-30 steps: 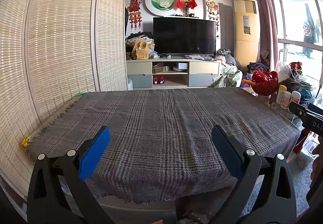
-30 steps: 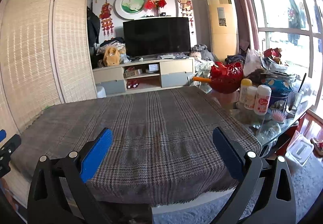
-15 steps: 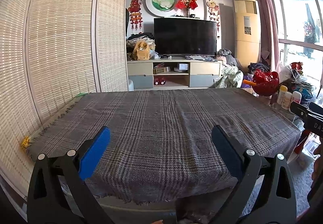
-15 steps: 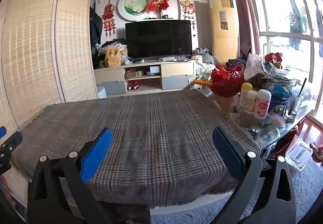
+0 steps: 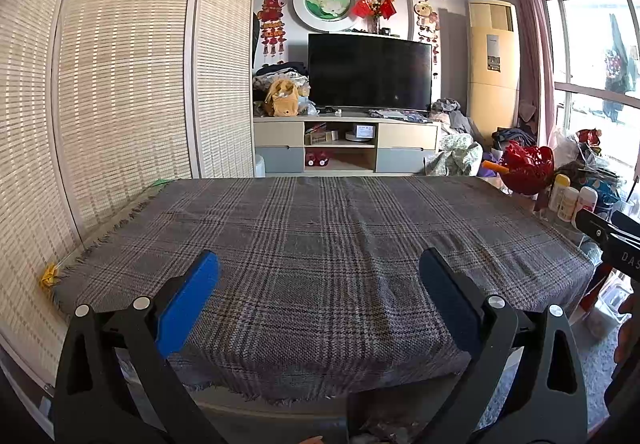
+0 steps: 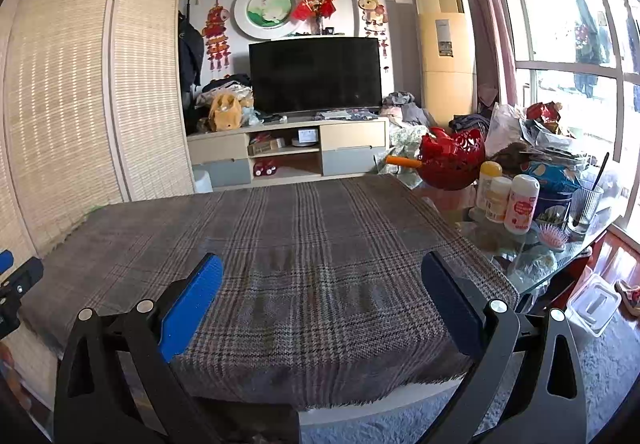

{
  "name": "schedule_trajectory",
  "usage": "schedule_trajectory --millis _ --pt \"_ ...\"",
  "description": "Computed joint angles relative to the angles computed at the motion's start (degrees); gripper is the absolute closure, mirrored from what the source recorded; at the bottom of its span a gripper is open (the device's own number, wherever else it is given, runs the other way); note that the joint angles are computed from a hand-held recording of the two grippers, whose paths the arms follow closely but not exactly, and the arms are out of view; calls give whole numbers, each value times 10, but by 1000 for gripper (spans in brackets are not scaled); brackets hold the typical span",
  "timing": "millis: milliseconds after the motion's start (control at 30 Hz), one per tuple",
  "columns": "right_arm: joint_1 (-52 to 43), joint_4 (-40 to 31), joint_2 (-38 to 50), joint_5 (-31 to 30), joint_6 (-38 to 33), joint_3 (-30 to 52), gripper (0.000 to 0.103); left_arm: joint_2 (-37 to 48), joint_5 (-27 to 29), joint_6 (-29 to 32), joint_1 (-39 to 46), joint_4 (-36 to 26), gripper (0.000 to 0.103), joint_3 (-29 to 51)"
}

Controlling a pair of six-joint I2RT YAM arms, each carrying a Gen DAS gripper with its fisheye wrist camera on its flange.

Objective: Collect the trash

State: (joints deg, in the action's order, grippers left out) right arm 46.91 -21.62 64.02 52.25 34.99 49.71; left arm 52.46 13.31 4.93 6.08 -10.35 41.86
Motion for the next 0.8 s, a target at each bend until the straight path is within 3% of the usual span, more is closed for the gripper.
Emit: schedule_trajectory --millis 800 --pt "4 0 0 0 1 -1 3 1 -4 2 2 0 8 -3"
